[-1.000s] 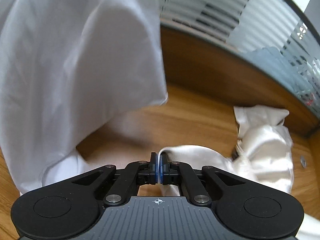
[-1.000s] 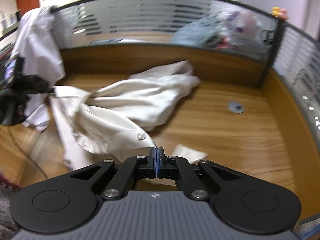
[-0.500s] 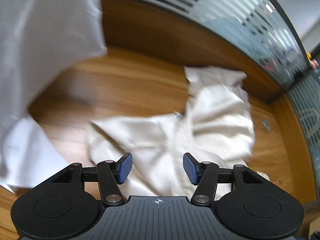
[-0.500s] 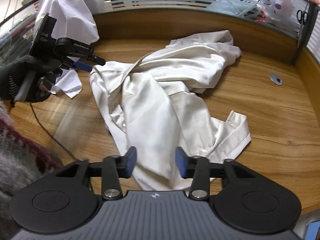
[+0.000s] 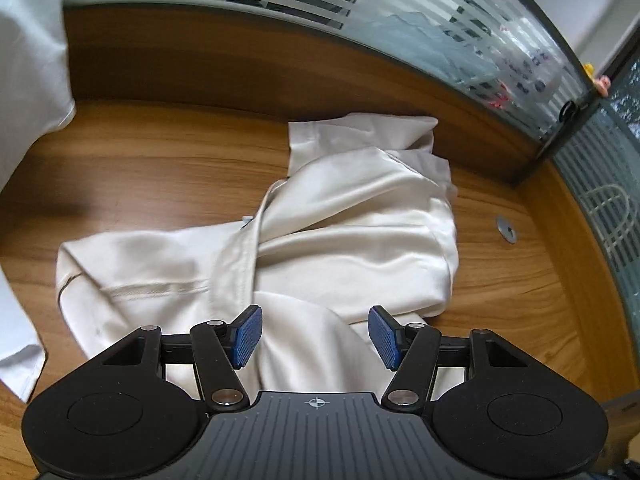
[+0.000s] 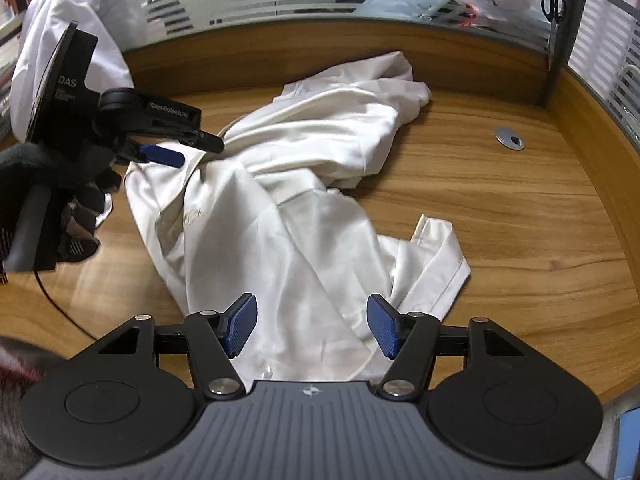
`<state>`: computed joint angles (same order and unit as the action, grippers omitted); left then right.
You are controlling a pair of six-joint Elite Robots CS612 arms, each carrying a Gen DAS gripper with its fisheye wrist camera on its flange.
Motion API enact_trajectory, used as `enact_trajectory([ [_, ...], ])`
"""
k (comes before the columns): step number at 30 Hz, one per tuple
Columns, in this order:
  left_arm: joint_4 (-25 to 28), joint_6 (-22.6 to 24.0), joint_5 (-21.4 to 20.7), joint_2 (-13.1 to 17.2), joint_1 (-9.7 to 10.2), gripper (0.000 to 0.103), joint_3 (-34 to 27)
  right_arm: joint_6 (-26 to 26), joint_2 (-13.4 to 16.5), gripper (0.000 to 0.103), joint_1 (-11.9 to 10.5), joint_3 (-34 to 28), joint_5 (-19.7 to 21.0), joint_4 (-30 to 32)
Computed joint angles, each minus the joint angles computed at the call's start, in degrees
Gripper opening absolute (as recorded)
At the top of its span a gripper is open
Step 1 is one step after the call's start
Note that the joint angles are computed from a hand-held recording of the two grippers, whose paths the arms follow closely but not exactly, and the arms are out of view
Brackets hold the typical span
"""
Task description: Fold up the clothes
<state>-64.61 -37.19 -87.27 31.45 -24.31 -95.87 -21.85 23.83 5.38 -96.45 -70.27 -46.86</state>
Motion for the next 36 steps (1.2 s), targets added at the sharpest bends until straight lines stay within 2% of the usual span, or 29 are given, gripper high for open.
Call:
enact_trajectory([
  [3, 0.35, 0.39, 1.04, -0.39, -0.48, 0.062, 1.27, -1.1, 0.05, 0.067, 0.2, 1.35, 0.55, -1.82],
  [10, 6.24, 2.22, 4.99, -1.74, -1.5, 0.061, 4.62, -6.02, -0.96, 0.067, 1.0, 6.93, 2.89, -4.78],
  [12, 7.81, 2.23, 4.77, -1.76, -1.43, 0.048, 4.99, -7.49, -1.27, 0.067, 1.39, 8.91, 3.32, -6.21],
  [13, 8.51, 1.86, 3.96, -1.76, -1.23, 0.029, 5.04, -8.11, -1.46, 0.067, 1.63, 10.03, 3.39, -6.97],
  [14, 9.29, 0.92, 2.47, -1.81, -0.86, 0.014, 4.97, -8.66, -1.72, 0.067, 1.9, 11.41, 3.4, -7.77],
  [16, 9.71, -0.89, -0.1, -1.63, -0.13, 0.007, 4.13, -9.52, -2.13, 0.067, 2.57, 14.13, 2.63, -9.53],
  [19, 9.24, -1.56, -1.75, -1.26, 0.66, 0.006, 1.87, -10.58, -2.84, 0.067, 3.6, 18.32, 1.01, -11.86],
  [22, 9.32, -2.54, -2.95, -1.19, 1.67, 0.005, -0.77, -11.08, -3.81, 0.064, 4.4, 22.48, -0.37, -11.55],
  [23, 9.11, -3.11, -2.92, -1.18, 2.03, 0.005, -1.71, -11.2, -4.02, 0.06, 4.54, 23.45, -0.37, -11.12],
  [25, 8.41, -4.17, -2.5, -1.39, 2.67, 0.005, -2.84, -11.63, -4.48, 0.034, 4.73, 25.26, -0.21, -9.72],
  [26, 8.02, -4.63, -2.2, -1.55, 2.99, 0.005, -3.28, -11.57, -4.61, 0.003, 4.72, 25.72, 0.12, -9.68],
  [31, 2.97, -4.83, -2.52, -3.53, 5.02, 0.005, -1.66, -8.72, -4.59, 0.002, 3.99, 24.88, 3.59, -14.63],
  [36, -6.0, 1.05, -5.25, -7.23, 6.23, 0.005, 4.24, -2.36, -6.07, 0.002, 2.26, 23.93, 6.77, -23.76],
])
